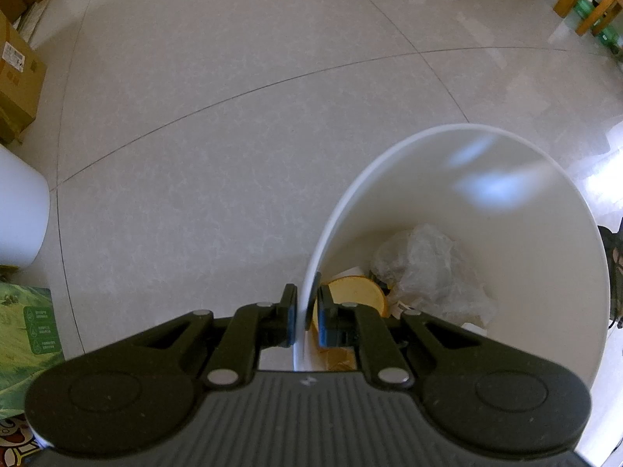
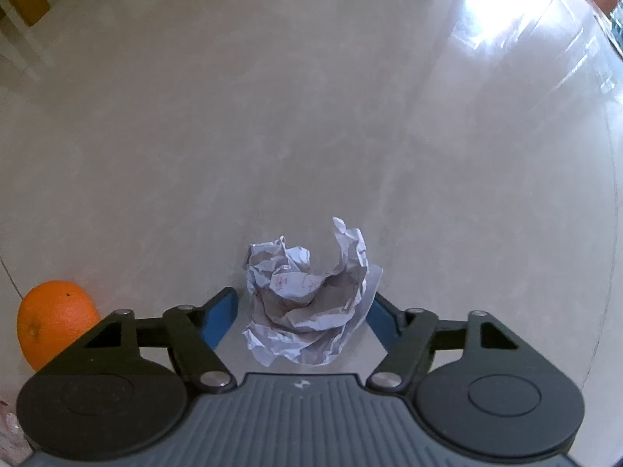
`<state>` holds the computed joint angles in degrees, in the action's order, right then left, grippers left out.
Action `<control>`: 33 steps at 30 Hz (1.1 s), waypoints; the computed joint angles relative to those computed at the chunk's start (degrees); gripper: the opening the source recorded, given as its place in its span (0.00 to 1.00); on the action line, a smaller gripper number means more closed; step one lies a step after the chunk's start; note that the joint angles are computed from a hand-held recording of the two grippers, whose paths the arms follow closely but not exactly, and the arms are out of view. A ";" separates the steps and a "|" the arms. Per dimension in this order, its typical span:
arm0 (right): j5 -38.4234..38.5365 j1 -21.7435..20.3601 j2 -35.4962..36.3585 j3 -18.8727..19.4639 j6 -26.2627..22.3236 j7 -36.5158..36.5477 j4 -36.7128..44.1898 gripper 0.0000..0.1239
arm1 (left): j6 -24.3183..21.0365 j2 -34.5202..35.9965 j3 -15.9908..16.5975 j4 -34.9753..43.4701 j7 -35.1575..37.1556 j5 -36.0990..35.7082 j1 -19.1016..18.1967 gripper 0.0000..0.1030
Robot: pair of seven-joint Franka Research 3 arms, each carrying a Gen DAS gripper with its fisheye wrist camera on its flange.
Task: Organize objects
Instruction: 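Move the right gripper to the crumpled white paper and grasp it, then carry the crumpled paper over the bin with the right gripper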
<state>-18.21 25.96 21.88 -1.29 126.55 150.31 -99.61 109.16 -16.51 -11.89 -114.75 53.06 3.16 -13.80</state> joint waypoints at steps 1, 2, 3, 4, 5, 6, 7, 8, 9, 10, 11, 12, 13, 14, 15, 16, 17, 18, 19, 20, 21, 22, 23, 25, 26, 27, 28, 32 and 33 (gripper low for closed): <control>-0.31 0.12 -0.01 -0.04 0.11 0.02 0.04 0.52 | 0.00 -0.01 0.01 0.00 0.03 0.00 -0.01 0.08; -0.31 0.13 0.09 0.01 0.05 -0.18 0.25 0.50 | 0.06 -0.07 0.02 -0.09 -0.01 -0.03 -0.01 0.08; -0.19 0.09 0.16 0.04 -0.15 -0.42 0.50 0.47 | 0.14 -0.14 0.02 -0.21 -0.01 -0.07 -0.03 0.08; 0.01 0.00 0.61 0.01 -0.47 -0.61 1.22 0.46 | 0.14 -0.16 0.03 -0.23 -0.01 -0.08 -0.03 0.08; -0.11 0.15 0.73 -0.16 -1.10 -0.26 1.66 0.45 | 0.18 -0.22 0.06 -0.30 -0.07 -0.14 -0.02 0.08; -0.37 0.36 0.95 -0.34 -2.01 0.18 2.25 0.44 | 0.22 -0.25 0.07 -0.36 -0.07 -0.15 -0.02 0.08; -0.28 0.17 0.93 -0.35 -1.92 -0.08 2.19 0.44 | 0.21 -0.25 0.07 -0.37 -0.04 -0.12 -0.02 0.08; -0.23 0.13 0.55 -0.28 -1.92 -0.25 1.85 0.44 | 0.13 -0.20 0.06 -0.29 -0.10 -0.11 0.00 0.08; -0.30 0.17 0.62 -0.21 -2.40 -0.49 2.17 0.44 | 0.08 -0.15 0.05 -0.22 -0.14 -0.08 0.01 0.08; -0.39 0.08 0.60 -0.15 -2.49 -1.12 2.16 0.43 | 0.08 -0.11 0.04 -0.18 -0.08 -0.03 0.00 0.08; -0.40 0.12 0.75 0.02 -3.02 -1.86 2.70 0.43 | 0.10 -0.10 0.02 -0.17 -0.13 -0.01 0.00 0.08; -0.39 0.13 0.96 0.10 -3.89 -2.63 3.50 0.43 | 0.14 -0.14 0.00 -0.21 -0.18 0.02 -0.01 0.08; -0.37 0.24 1.06 0.21 -4.78 -3.30 4.31 0.43 | 0.21 -0.19 -0.04 -0.29 -0.11 0.12 -0.04 0.08; -0.05 0.20 0.98 0.49 -5.39 -4.54 5.03 0.43 | 0.32 -0.26 -0.08 -0.39 -0.06 0.23 -0.07 0.08; 0.09 0.28 0.75 0.79 -6.21 -6.06 5.86 0.43 | 0.40 -0.35 -0.13 -0.51 -0.13 0.34 -0.09 0.08; 0.01 0.49 0.48 1.05 -7.09 -7.47 6.56 0.43 | 0.42 -0.36 -0.18 -0.57 -0.15 0.43 -0.13 0.08; 0.26 0.57 0.37 1.39 -7.97 -9.18 7.50 0.43 | 0.36 -0.31 -0.24 -0.54 -0.19 0.55 -0.17 0.08; 0.51 0.69 0.11 1.82 -8.69 -11.25 8.48 0.43 | 0.27 -0.27 -0.24 -0.46 -0.27 0.57 -0.17 0.08; 0.49 0.99 -0.52 2.25 -9.21 -13.35 9.21 0.43 | 0.25 -0.24 -0.24 -0.41 -0.42 0.55 -0.17 0.08; 0.70 1.38 0.04 2.68 -9.88 -14.98 10.94 0.43 | 0.25 -0.22 -0.23 -0.38 -0.36 0.57 -0.20 0.08; 1.27 1.61 -0.30 3.09 -10.46 -16.87 11.96 0.43 | 0.28 -0.23 -0.21 -0.39 -0.41 0.55 -0.20 0.08; 2.01 1.75 -1.27 3.61 -10.73 -19.21 12.49 0.43 | 0.30 -0.25 -0.22 -0.41 -0.52 0.57 -0.20 0.08; 2.49 2.10 -1.65 4.03 -11.30 -21.05 13.56 0.43 | 0.19 -0.21 -0.29 -0.33 -0.40 0.81 -0.23 0.08; 3.52 3.01 -2.60 5.06 -12.34 -24.97 15.85 0.43 | -0.09 0.00 -0.55 -0.06 -0.42 1.37 -0.32 0.08; 4.18 3.46 -3.05 5.47 -12.81 -26.40 16.92 0.43 | -0.17 0.04 -0.65 -0.01 -0.25 1.72 -0.39 0.09; 5.24 3.73 -3.47 5.95 -13.32 -28.26 18.12 0.43 | -0.22 0.06 -0.73 0.02 -0.27 1.98 -0.42 0.09; 6.39 4.16 -4.08 6.62 -13.67 -30.27 19.38 0.43 | -0.30 0.12 -0.73 0.10 -0.18 2.11 -0.45 0.09; 9.17 6.53 -4.81 8.40 -16.43 -36.75 25.37 0.43 | -0.28 0.09 -0.71 0.12 -0.10 2.45 -0.51 0.09; 9.63 7.23 -4.49 8.72 -17.50 -38.20 27.35 0.43 | -0.18 0.01 -0.72 0.01 -0.24 2.46 -0.51 0.09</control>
